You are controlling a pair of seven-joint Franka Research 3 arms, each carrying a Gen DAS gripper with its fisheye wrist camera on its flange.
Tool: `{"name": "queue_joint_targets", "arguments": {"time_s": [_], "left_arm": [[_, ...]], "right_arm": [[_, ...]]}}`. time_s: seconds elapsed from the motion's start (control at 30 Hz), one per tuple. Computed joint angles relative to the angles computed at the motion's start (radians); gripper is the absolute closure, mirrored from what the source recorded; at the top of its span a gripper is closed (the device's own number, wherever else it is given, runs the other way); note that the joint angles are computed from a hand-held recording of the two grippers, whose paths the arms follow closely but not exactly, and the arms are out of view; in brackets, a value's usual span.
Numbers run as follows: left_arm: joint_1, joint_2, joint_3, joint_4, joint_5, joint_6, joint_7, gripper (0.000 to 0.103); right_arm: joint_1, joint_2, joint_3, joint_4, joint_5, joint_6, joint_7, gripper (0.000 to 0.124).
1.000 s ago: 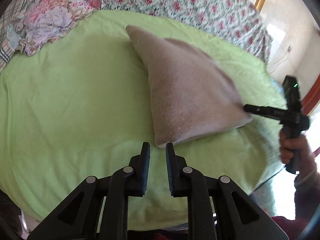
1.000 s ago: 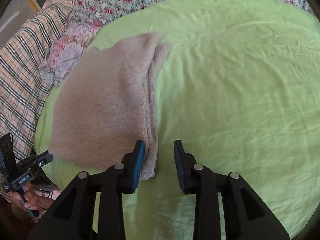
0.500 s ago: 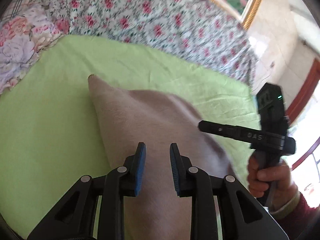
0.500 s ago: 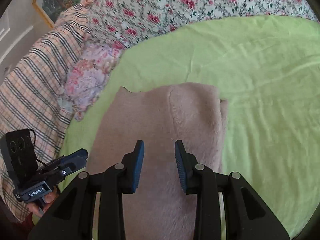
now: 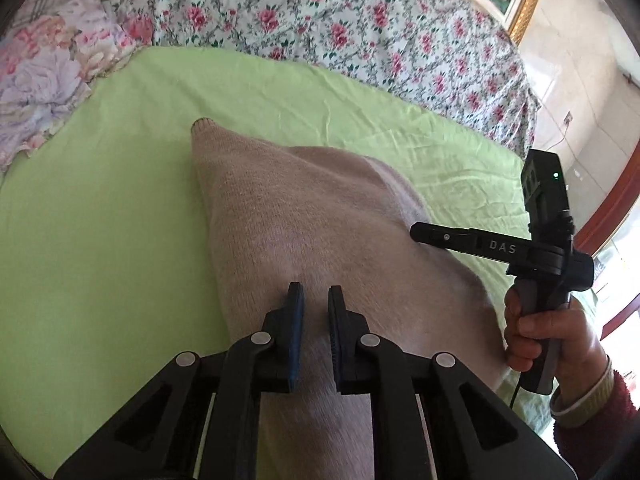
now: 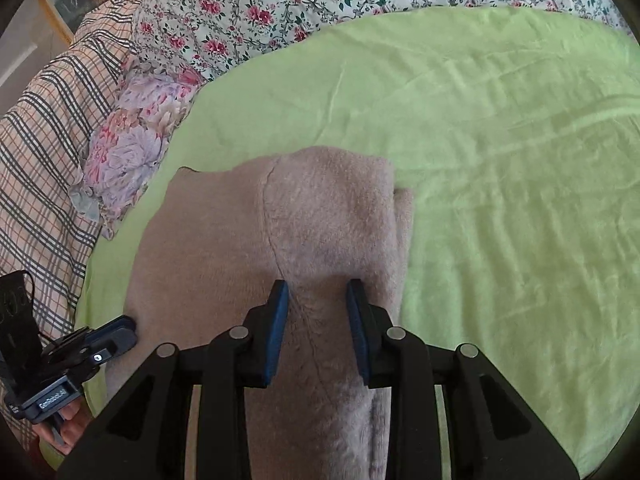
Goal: Fold small clothes
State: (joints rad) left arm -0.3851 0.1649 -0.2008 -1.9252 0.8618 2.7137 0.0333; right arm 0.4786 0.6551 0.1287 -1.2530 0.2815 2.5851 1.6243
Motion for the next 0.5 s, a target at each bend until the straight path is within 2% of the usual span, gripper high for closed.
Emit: {"name": "queue_joint_targets", "arguments": {"time_s": [0.13, 0.23, 0.3, 0.37, 0.43, 0.5], "left_arm": [[-0.043, -0.069, -0.023, -0.060, 0.127, -0.049, -0.135, 0.092], [-0.054, -0.082, -0.066, -0.088, 0.078, -0.082, -0.098, 0.092], [-0.068, -0.072, -0.086, -0.090, 0.046, -0.125, -0.074, 0.092], [-0.079, -0.064, -0.091, -0.103, 0.038, -0.129, -0.093, 0.090], [-0.087, -0.067, -0.089, -0.126, 0.050, -0.109, -0.142, 0.090], [-0.097, -0.066, -0.090, -0.125, 0.079, -0.125, -0.183, 0.090]], "right_arm": [[-0.029, -0.168, 0.049, -0.248, 0.060, 0.116, -0.087, 0.091], [-0.057, -0.286, 0.100, -0.424, 0.147, 0.171, -0.190, 0.091], [-0.041, -0.345, 0.086, -0.523, 0.156, 0.174, -0.190, 0.091], [0.003, -0.367, 0.034, -0.583, 0.067, 0.172, -0.120, 0.091], [-0.025, -0.391, 0.073, -0.662, 0.143, 0.274, -0.198, 0.091], [0.004, -0.403, 0.045, -0.684, 0.103, 0.307, -0.157, 0.092]]}}
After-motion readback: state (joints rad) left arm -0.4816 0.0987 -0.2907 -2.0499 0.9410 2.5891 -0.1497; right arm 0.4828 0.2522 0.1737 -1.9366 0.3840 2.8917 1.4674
